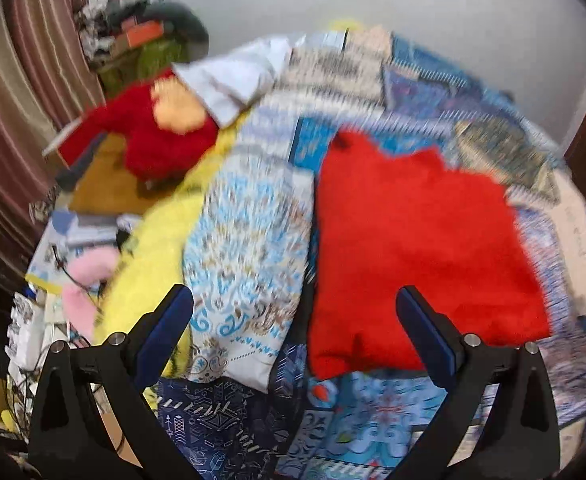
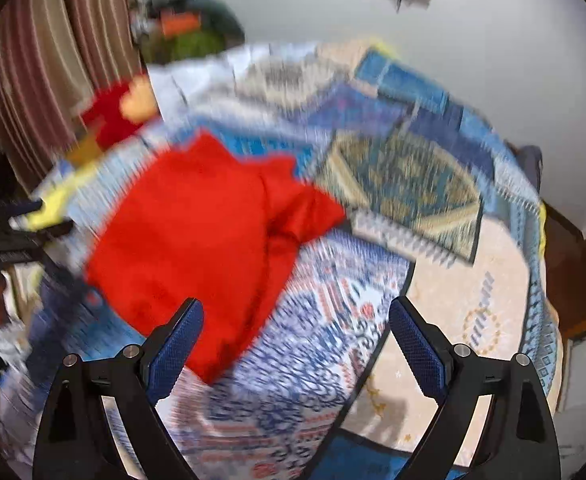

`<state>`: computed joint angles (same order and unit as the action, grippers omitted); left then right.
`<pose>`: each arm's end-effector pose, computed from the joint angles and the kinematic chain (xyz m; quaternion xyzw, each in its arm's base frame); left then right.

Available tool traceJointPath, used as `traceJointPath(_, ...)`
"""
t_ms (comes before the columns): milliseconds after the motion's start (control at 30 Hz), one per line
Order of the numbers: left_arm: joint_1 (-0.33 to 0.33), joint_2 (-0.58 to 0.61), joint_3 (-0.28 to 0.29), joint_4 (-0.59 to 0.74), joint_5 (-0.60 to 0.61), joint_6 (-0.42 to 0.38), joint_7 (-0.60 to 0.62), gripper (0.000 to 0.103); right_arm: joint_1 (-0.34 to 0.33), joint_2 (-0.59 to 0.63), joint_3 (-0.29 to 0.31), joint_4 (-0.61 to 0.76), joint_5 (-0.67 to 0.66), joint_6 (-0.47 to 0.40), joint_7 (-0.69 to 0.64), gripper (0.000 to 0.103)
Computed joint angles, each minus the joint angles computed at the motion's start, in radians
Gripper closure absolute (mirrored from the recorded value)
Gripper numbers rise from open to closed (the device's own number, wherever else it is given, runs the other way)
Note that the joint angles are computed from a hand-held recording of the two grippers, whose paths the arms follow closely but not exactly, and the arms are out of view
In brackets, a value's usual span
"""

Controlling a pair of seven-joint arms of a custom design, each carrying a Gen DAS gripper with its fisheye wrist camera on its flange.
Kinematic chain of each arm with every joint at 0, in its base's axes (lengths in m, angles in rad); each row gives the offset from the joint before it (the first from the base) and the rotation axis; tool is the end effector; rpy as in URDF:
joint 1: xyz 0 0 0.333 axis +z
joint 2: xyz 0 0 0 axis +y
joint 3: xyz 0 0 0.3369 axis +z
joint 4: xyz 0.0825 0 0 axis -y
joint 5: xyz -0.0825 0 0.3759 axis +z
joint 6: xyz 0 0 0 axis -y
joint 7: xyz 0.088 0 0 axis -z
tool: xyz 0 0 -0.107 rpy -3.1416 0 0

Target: Fold large clothes

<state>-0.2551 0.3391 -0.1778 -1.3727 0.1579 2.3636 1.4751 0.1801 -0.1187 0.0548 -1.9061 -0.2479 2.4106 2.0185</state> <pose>0.6526 -0.2728 0.6235 -0.5296 0.7834 -0.2574 0.1988 0.5454 0.1309 0.6416 -0.6421 0.6952 -0.2298 0.2272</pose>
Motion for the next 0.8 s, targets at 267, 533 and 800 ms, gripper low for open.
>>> traceJointPath(267,0.026,-0.179,-0.050,-0.132,-0.135,0.210,0.085,0.000,-0.022,-0.123,0.075,-0.020,-0.189,0.159,0.216,0.010)
traceJointPath(533,0.012,-0.323,-0.063,-0.260,-0.225,0.353,0.152,0.000,-0.093,-0.251,0.174,-0.074,-0.366,0.235,0.447,0.010)
traceJointPath(800,-0.017,-0.447,-0.054,-0.398,-0.280,0.476,0.207,0.000,-0.160,-0.345,0.257,-0.107,-0.448,0.230,0.566,0.010)
